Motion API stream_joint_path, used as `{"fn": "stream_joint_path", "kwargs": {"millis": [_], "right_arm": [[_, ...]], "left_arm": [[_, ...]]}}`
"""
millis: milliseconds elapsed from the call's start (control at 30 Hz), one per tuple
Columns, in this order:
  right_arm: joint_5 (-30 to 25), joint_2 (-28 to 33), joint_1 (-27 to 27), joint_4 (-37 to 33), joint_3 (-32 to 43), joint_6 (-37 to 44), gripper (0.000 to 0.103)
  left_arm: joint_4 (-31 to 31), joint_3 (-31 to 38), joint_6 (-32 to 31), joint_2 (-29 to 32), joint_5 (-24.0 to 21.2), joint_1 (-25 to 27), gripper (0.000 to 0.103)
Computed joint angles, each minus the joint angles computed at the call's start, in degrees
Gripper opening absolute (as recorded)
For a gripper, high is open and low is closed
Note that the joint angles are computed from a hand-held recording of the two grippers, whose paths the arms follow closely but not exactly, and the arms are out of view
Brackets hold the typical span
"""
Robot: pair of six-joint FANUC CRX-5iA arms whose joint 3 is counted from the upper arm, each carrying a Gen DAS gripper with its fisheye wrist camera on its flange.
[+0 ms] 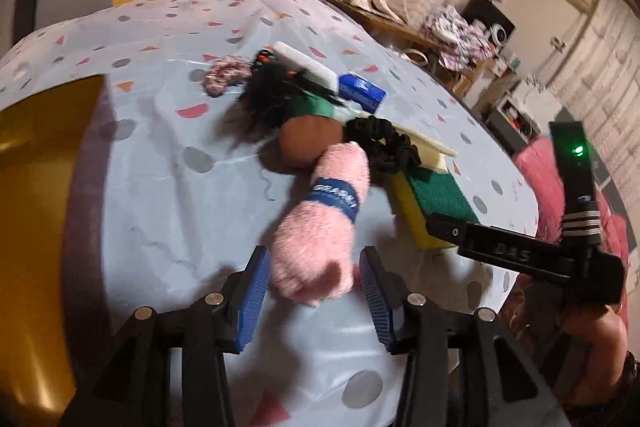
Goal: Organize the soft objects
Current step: 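Grasp the pink towel roll with the left tool while the right tool grasps the green sponge, then carry the towel into the gold tray and open the left tool while the right tool carries the sponge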
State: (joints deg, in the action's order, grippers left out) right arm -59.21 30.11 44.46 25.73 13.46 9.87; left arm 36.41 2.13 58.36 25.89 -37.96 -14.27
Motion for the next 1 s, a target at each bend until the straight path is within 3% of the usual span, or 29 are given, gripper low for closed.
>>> {"fn": "stream_joint_path", "kwargs": {"millis": [167, 200, 233, 267, 367, 533, 633, 700, 833, 1000], "right_arm": [[2.26, 1.50, 0.31, 3.23, 0.42, 2.53, 0.102], [1.38, 2.23, 0.60, 4.12, 1.05, 3.02, 0.098], [0.18, 3.17, 0.91, 6.20, 1.45, 2.85, 0.080], [-0.17, 3.41, 0.99, 6.63, 1.48, 2.96, 0.072], [2.45, 1.33, 0.77, 5.44, -1.16, 2.26, 0.070], [3.88, -2.51, 2.14, 5.90, -5.30, 1.96, 0.070], [4.25, -4.64, 3.00, 3.87, -7.23, 1.31, 0.070], [4.85, -5.60, 3.37, 2.51, -8.04, 1.42, 0.070], [6.01, -8.01, 4.89, 7.26, -11.65, -3.44, 0.069], [-2.01, -8.07, 6.53, 22.35, -14.51, -12.34, 0.069]], "left_arm": [[-11.10, 8.77, 6.29, 4.00, -3.19, -1.78, 0.048], [-12.38, 10.10, 7.26, 4.69, -3.90, -1.92, 0.048], [-12.70, 10.98, 7.56, 5.26, -4.50, -1.94, 0.048], [-12.85, 11.51, 7.73, 5.62, -4.94, -1.91, 0.048], [-13.75, 13.01, 8.33, 6.62, -5.99, -1.98, 0.050], [-15.42, 15.86, 9.12, 8.65, -7.99, -2.49, 0.063], [-17.18, 18.42, 11.12, 10.39, -9.82, -2.77, 0.063], [-15.95, 17.14, 10.19, 10.03, -8.18, -2.61, 0.062], [-11.96, 13.86, 6.97, 8.70, -6.08, -1.85, 0.045], [-6.09, 9.27, 3.96, 6.35, -4.09, -0.76, 0.038]]}}
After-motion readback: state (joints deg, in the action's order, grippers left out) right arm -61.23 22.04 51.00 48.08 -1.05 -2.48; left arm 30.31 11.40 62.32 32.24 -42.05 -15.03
